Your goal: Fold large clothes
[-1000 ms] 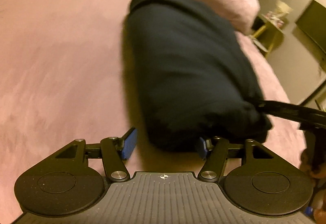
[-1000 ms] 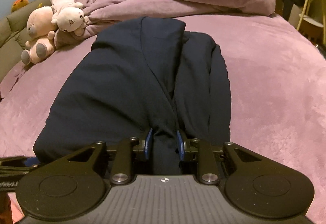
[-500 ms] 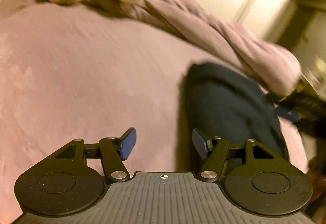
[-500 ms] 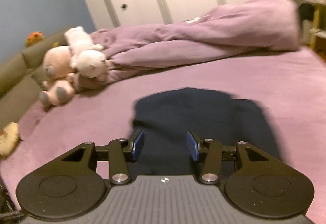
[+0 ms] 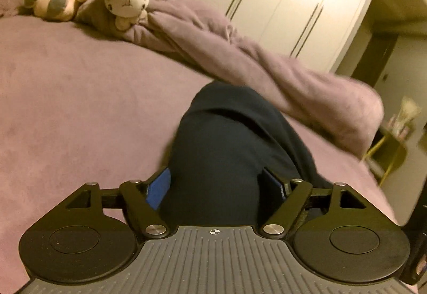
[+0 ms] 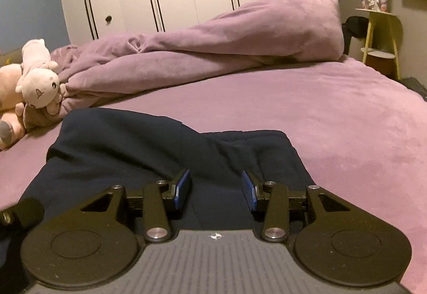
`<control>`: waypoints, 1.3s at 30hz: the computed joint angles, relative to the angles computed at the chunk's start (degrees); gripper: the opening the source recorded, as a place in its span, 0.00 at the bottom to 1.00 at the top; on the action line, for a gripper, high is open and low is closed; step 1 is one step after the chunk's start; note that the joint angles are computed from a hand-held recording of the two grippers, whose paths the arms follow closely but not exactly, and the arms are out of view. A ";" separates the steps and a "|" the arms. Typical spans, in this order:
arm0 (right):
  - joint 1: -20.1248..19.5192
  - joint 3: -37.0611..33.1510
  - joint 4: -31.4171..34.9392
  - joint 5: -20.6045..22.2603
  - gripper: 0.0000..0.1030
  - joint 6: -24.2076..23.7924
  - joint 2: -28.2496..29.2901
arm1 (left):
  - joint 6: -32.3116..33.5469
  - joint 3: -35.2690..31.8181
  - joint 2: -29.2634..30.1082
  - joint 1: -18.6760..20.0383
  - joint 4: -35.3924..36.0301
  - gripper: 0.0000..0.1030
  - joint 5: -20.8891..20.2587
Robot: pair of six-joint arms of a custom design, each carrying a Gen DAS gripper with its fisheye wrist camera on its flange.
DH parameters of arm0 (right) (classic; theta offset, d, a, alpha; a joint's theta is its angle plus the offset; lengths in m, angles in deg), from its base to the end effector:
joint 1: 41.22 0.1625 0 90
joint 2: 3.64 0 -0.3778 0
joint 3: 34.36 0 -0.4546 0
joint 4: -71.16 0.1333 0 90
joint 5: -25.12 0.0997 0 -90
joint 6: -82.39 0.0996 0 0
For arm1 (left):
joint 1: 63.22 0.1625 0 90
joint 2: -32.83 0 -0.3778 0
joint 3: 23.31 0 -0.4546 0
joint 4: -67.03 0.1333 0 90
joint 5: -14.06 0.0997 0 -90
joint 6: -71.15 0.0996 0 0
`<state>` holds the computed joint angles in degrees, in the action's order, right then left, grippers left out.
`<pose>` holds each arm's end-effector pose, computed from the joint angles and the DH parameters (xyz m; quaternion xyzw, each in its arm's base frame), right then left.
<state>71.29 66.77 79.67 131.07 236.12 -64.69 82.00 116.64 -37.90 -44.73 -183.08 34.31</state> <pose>0.2967 -0.4392 0.0626 0.3379 -0.8639 0.3457 0.1412 -0.1651 -0.2943 0.1933 -0.1759 0.6868 -0.6423 0.2911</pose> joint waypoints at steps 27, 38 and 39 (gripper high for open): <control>9.29 6.49 28.34 14.28 0.90 6.95 -14.22 | 35.15 -8.07 -8.48 -19.09 -8.77 0.88 30.81; 12.84 5.79 41.17 22.08 0.90 17.14 -11.44 | 36.24 -10.89 -3.81 -21.23 -5.20 0.86 37.32; 12.90 6.14 42.28 21.23 0.91 18.00 -11.84 | 37.00 -11.19 -3.53 -21.45 -5.37 0.85 38.17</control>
<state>84.20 72.91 121.95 152.30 254.12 -76.54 119.00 105.44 -41.43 -66.18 -188.45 72.47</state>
